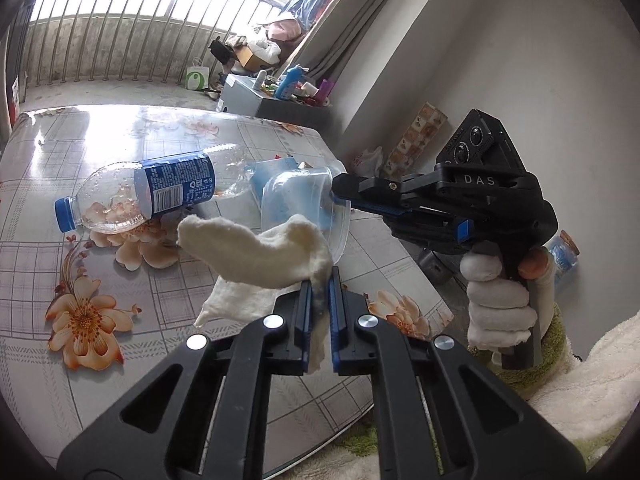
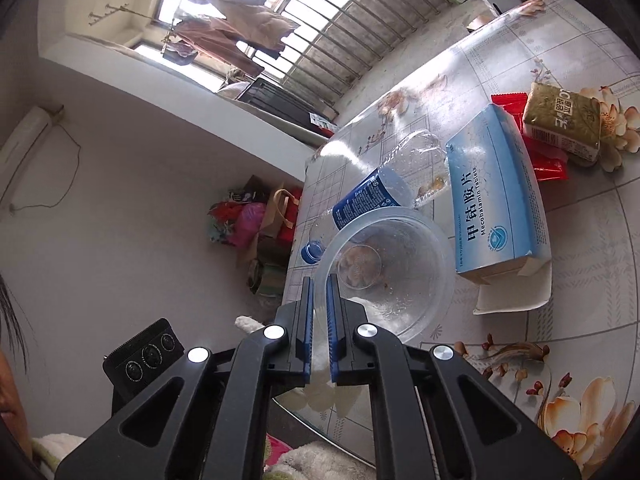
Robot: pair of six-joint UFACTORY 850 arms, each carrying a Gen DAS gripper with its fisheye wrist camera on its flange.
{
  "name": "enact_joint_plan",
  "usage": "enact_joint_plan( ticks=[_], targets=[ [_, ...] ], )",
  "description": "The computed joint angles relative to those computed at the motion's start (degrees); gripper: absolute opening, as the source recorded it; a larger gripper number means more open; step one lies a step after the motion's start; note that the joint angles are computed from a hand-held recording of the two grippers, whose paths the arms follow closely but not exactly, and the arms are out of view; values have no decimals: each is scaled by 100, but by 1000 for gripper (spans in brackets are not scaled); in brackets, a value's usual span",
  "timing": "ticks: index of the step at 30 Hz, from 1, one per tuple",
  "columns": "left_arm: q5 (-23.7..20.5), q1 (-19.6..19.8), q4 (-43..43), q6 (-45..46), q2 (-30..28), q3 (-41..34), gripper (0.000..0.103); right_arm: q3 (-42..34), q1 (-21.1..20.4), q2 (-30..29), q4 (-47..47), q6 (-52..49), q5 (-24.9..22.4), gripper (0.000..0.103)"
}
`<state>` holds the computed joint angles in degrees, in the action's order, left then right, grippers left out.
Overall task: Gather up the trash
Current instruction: 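Lift the clear cup with the right gripper while the left lifts the white glove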
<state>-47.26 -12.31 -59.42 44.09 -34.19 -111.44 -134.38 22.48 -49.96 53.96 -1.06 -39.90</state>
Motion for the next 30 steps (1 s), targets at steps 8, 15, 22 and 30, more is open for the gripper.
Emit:
enact_joint_plan(
  ticks=[8,15,22,30],
  targets=[
    [-512,-369,821,-774,-666,-858,6,3022,-24,2100,-1268,836,1532,7],
    [-603,-606,1701,-1388,-1018,-1396,14,3876,13,2490,-3093,2943,1790,7],
    [-422,-618,1650,-1139,-511,-748,21,3978,-1,2469,-2836,2707,1812,9],
    [-423,-746,2106,-1516,-666,-881,21,4091,-16,2532,-2522,2410,1878,9]
  ],
)
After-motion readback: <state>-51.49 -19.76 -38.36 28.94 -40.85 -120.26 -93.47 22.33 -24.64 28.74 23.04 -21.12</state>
